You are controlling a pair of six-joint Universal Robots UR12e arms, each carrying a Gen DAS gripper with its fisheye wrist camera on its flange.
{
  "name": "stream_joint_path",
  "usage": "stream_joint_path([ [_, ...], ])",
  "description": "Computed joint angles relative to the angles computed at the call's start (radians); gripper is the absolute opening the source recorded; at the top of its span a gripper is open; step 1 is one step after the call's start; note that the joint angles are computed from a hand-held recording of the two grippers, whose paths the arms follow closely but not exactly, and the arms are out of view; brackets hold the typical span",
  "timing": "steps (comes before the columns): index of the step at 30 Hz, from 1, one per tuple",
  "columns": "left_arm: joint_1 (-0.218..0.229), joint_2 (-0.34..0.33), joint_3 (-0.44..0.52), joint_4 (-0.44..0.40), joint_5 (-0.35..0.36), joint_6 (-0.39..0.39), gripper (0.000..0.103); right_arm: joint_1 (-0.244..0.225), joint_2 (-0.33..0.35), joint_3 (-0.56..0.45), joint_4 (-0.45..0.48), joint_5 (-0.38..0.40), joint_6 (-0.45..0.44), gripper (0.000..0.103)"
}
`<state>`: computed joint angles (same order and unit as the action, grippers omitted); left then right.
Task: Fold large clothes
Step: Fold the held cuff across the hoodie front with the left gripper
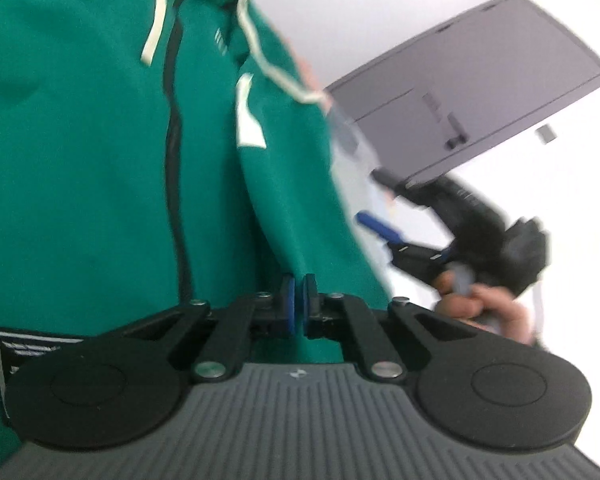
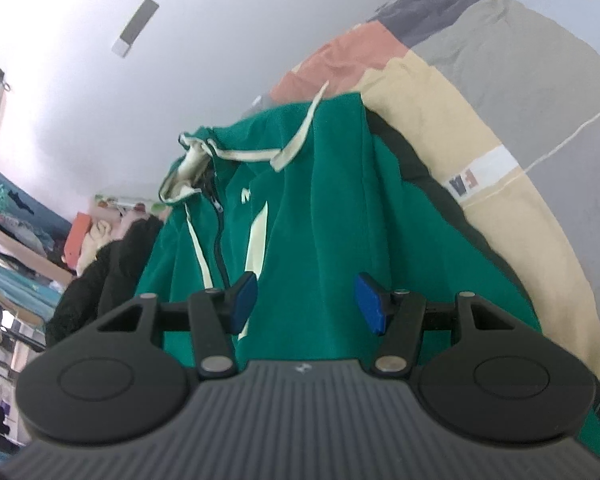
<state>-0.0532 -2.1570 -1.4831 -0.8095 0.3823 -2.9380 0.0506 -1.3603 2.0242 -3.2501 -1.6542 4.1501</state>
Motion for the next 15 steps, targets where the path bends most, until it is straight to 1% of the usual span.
stream_joint_path([
  [3,0.027,0.001,-0.006,0.089,-0.044,-0.08,0.003,-0.015,0.005,-0.006,-0.021,0.017,-0.002,0.058],
  [5,0.042,-0.004,0.004,0.141,-0.05,-0.13,0.003,-0.021,0.011,-0.017,-0.022,0.016,-0.011,0.058],
  [7,0.058,-0.006,0.008,0.21,-0.05,-0.18,0.003,-0.032,0.023,-0.032,-0.03,0.033,-0.021,0.058],
  [9,0.072,-0.023,0.022,0.313,-0.054,-0.271,0.003,-0.049,0.042,-0.052,-0.04,0.068,-0.036,0.058],
  [10,0.076,-0.028,0.03,0.346,-0.047,-0.306,0.003,-0.056,0.054,-0.064,-0.046,0.08,-0.041,0.058],
  [11,0.08,-0.033,0.039,0.361,-0.039,-0.325,0.003,-0.064,0.067,-0.079,-0.04,0.089,-0.047,0.066],
  [12,0.085,-0.037,0.044,0.357,-0.032,-0.322,0.003,-0.071,0.08,-0.096,-0.027,0.096,-0.056,0.07],
  [13,0.087,-0.04,0.05,0.355,-0.021,-0.321,0.003,-0.078,0.094,-0.116,-0.004,0.096,-0.068,0.071],
  [15,0.095,-0.039,0.057,0.323,-0.01,-0.304,0.003,-0.087,0.122,-0.156,0.051,0.075,-0.093,0.071],
])
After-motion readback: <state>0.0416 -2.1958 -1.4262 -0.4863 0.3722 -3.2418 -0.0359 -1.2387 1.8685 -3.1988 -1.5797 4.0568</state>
